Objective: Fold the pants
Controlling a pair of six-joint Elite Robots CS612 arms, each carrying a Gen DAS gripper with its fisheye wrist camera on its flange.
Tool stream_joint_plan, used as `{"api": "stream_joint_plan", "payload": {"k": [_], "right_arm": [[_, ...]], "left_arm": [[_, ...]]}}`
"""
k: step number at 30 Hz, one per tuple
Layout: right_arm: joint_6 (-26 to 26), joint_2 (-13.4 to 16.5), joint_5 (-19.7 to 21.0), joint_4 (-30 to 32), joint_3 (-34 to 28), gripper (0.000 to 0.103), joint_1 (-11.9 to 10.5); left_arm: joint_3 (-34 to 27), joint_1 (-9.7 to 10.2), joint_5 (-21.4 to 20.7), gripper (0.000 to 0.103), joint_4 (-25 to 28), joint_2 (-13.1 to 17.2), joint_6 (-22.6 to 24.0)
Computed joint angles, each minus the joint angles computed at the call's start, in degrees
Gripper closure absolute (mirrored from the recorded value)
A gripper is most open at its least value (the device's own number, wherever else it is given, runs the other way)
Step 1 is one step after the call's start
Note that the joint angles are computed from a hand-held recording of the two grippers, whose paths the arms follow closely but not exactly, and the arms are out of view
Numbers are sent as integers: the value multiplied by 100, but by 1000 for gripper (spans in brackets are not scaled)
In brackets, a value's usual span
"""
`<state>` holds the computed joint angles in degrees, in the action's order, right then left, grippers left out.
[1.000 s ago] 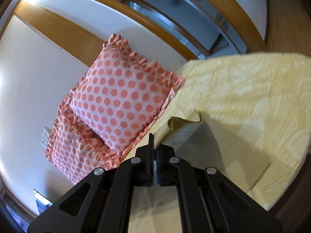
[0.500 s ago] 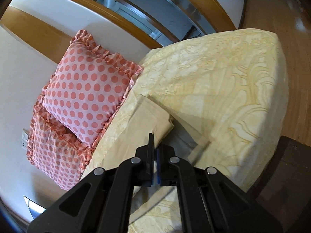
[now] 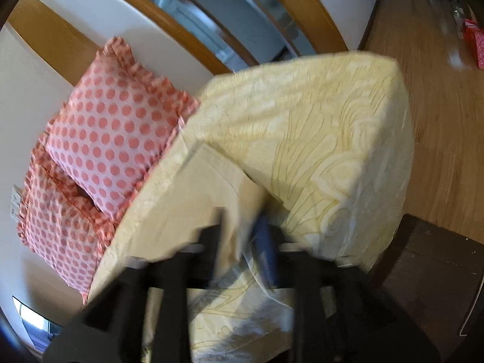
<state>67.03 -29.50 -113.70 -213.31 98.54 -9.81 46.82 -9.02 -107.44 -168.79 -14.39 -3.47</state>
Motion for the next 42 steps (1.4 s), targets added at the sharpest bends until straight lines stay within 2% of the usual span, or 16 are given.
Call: {"api": "stream_joint_plan", "payload": {"k": [1, 2, 8, 9, 10, 12, 13, 14, 17, 21, 26, 29, 32, 34, 39, 42], "right_arm": [[19, -41, -249, 121, 22, 44, 41], [16, -77, -474, 251, 40, 43, 73], [-156, -46, -465, 434, -29, 61, 29], [-274, -10, -344, 373, -81, 64, 27], [-326, 14, -313, 382, -123, 65, 37], [-553, 58, -495, 490, -244, 66, 100], [-644, 95, -498, 445, -299, 73, 110], [-728, 140, -352, 343, -336, 92, 89], [-866, 225, -220, 194, -477, 97, 75], [-1926, 258, 102, -360, -976, 97, 209], [-3450, 573, 2159, -264, -2289, 97, 465], [-4069, 1080, 3736, 1014, -3488, 97, 670], [-4566, 1483, 4394, 2589, -4341, 97, 846], [-4660, 1605, 4534, 2885, -4555, 97, 911], [-5201, 1526, 4068, 2756, -4430, 96, 1065], [-5876, 1506, 3863, 3099, -4413, 81, 1218]], "left_arm": [[150, 10, 8, 86, -192, -66, 80], [287, 22, 9, 85, -378, -128, 126], [759, -16, 494, 80, -1608, -325, 72], [773, -15, 490, 68, -1798, -318, 58], [734, -15, 488, 35, -2055, -280, 31], [556, -46, 673, 16, -2205, -168, 63], [443, -59, 704, 16, -2123, -112, 129], [316, -72, 761, 16, -1972, -56, 185], [-138, -99, 910, 16, -1424, 167, 213], [-533, -84, 908, 16, -757, 379, 132], [-499, -110, 1060, 15, -720, 412, 102], [-441, -55, 848, 15, -801, 372, -210], [-296, 27, 796, 15, -940, 272, -573], [-246, 80, 865, 15, -1006, 237, -708], [-447, 229, 1143, 15, -815, 307, -1213], [-809, 359, 822, 15, -489, 478, -1767]]}}
